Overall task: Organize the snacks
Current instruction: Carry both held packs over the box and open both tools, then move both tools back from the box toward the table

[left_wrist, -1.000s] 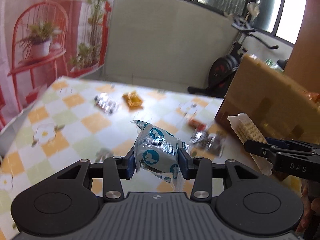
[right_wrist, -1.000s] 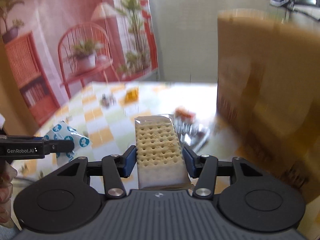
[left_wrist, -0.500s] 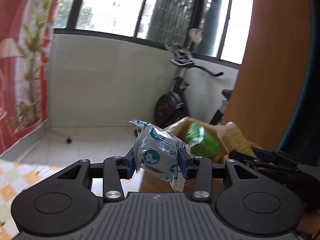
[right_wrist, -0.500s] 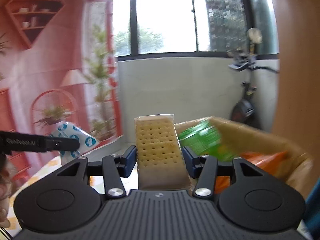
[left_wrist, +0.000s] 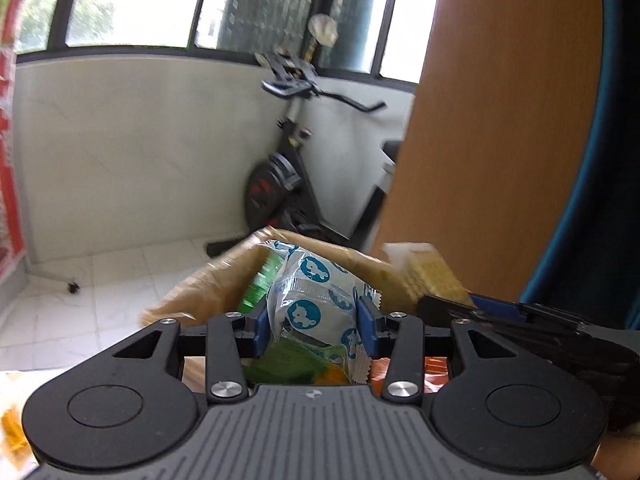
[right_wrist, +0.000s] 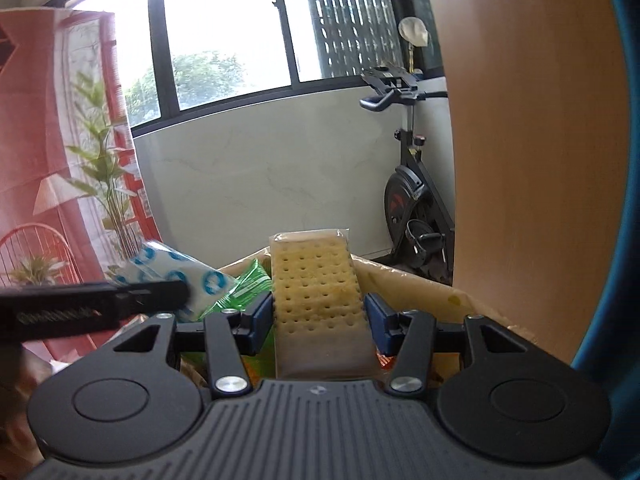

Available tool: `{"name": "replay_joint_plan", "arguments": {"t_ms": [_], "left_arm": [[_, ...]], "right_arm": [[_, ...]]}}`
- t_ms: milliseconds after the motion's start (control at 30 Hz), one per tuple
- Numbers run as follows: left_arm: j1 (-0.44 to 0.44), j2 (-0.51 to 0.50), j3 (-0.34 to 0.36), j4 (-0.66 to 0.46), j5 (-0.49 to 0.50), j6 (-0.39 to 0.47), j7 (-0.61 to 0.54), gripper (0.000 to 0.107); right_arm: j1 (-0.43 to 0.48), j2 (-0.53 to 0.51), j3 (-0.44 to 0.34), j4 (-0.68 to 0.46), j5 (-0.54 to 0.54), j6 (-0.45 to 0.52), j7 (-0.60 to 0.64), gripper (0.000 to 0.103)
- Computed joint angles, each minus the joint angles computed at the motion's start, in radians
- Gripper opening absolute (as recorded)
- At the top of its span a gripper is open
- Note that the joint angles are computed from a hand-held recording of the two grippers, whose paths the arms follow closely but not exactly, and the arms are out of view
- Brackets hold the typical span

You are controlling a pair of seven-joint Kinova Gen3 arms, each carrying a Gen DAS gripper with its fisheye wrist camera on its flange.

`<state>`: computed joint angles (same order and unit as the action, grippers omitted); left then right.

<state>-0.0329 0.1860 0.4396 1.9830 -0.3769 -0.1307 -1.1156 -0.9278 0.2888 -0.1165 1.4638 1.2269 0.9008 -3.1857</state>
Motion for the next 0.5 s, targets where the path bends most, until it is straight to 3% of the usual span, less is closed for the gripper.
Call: {"name": "replay_joint_plan", "arguments": {"t_ms": [67, 133, 200, 300, 500], "left_arm": [[0.001, 0.013, 0.010, -0.018, -0.010, 0.022, 0.011, 0.053], [0.060, 0.013, -0.053, -0.027, 0.041, 0.024, -0.039, 0.062], [0.092, 0.000, -0.100, -0.011, 0.075, -0.007, -0.076, 0.062], [0.062, -0.031, -0.097, 0.010, 0.063, -0.004, -0.071, 0.062], [0.044, -0.141, -0.180, 0.086, 0.034, 0.020, -0.089, 0.062]], "right_arm": [[0.004, -0.008, 0.009, 0.008, -0.011, -0.014, -0.017, 0.053], [0.013, -0.006, 0.000, 0.005, -0.014, -0.010, -0.017, 0.055], [-0.007, 0.000, 0.003, 0.001, 0.009, 0.033, -0.010, 0.058], [-0.030, -0.003, -0.007, 0.012, 0.039, 0.061, -0.036, 0.058], [-0.071, -0.007, -0.042, 0.022, 0.080, 0.074, -0.070, 0.058]]}}
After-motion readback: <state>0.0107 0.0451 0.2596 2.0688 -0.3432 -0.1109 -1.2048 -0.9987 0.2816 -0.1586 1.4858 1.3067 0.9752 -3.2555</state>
